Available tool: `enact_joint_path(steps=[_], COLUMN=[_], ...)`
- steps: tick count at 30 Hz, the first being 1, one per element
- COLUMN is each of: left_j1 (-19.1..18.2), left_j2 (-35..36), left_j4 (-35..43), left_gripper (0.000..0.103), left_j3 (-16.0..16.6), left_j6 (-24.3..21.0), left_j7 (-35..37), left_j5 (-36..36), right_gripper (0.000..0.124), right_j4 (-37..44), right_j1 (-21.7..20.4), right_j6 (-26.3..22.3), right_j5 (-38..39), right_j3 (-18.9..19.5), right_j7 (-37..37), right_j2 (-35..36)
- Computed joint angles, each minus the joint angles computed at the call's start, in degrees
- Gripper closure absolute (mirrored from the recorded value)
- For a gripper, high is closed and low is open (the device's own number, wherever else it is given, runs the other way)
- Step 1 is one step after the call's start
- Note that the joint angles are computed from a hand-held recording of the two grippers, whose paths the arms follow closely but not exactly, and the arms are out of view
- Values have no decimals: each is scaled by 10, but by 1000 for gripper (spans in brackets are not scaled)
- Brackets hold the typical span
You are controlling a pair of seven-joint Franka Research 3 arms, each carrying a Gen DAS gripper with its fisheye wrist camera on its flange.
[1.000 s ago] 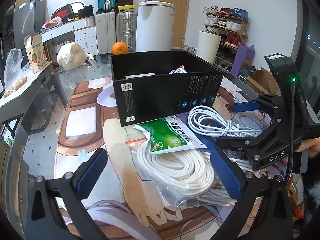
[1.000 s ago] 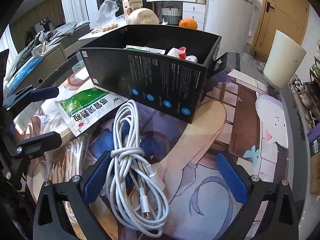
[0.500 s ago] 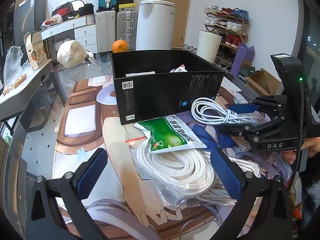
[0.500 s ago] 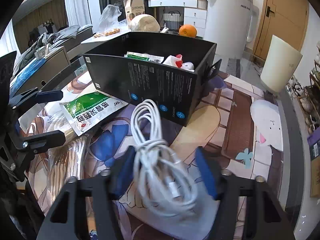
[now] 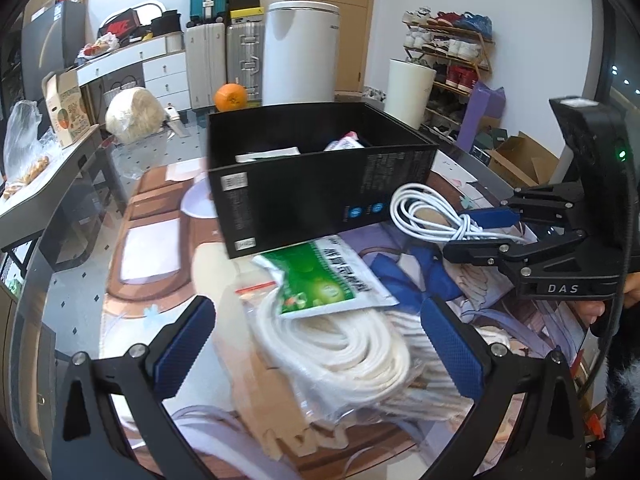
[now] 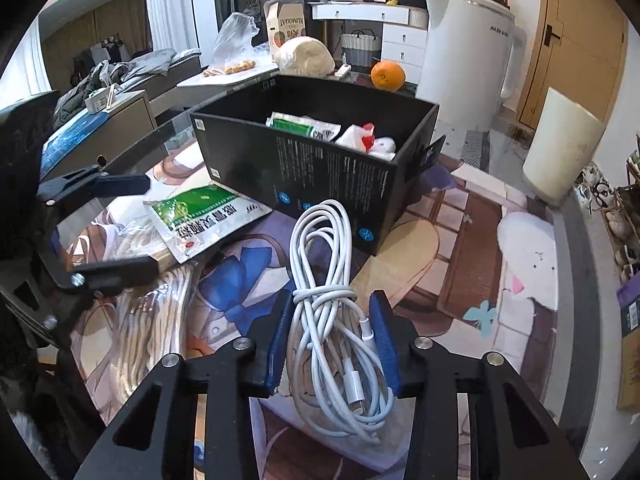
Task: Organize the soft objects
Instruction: 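Grasp the green medicine packet with the left tool while the right tool holds the cable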
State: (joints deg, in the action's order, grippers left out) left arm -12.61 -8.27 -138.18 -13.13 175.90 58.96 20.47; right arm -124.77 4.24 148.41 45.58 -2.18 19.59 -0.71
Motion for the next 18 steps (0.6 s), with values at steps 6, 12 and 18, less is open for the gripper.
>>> enact_joint_path(steps=[6,12,18], left_j1=[21,0,-13], left_j2=[35,67,85], left_j4=[62,106,119], left_gripper=[0,2,28], left_j3=[-29,-12,-5], left_j6=[-68,-123,-133], left_j7=[-73,-76,-20], left_j5=[95,101,47], right_gripper=[85,85,85], right_j4=[-1,-2,-2], right_j1=[-3,-2,-3], right_j6=[-23,-25,-25], right_j5=[15,10,10], right_j3=[-5,-7,-9], right_j7=[-16,-13,-15], right_j2=[-13,-18,-20])
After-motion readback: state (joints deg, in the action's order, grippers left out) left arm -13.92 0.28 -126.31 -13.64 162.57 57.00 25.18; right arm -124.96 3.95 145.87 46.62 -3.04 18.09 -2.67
